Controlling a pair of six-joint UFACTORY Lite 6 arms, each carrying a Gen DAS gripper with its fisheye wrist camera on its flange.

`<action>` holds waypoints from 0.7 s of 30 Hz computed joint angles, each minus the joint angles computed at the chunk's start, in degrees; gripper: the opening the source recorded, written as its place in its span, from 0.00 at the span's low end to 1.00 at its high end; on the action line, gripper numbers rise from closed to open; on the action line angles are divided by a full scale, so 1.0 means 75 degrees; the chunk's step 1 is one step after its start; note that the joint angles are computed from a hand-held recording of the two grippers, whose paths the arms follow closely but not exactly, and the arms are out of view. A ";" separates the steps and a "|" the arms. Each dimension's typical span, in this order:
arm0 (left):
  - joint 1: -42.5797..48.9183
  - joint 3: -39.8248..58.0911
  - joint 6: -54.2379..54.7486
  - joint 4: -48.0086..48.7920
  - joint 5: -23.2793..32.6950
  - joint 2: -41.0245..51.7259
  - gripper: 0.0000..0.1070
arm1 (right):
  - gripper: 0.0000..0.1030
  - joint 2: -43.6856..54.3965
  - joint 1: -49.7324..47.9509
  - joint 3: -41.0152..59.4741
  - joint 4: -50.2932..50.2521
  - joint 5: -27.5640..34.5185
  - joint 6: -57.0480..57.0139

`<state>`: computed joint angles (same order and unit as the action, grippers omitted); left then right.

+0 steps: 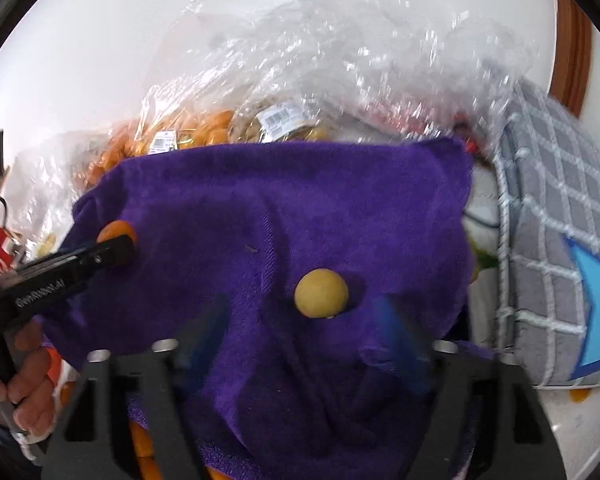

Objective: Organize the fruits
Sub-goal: 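Open both tools to drop the fruits onto the purple towel, then withdraw both open tools back toward the fruit pile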

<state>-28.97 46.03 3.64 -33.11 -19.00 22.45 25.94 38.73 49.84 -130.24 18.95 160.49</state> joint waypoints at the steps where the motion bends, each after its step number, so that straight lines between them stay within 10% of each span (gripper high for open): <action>1: -0.0012 -0.0049 -0.0006 -0.0008 -0.0033 -0.0060 0.49 | 0.81 -0.0081 0.0163 -0.0056 0.0668 0.0239 -0.0639; 13: -0.0693 -0.1372 0.1814 -0.2551 -0.0748 -0.1814 0.50 | 0.88 -0.1363 0.0241 -0.0898 0.1335 0.0141 -0.0770; 21: -0.1005 -0.3284 0.0879 -0.2041 -0.0936 -0.3866 0.50 | 0.87 -0.3008 0.1124 -0.2498 0.2237 0.1025 -0.0868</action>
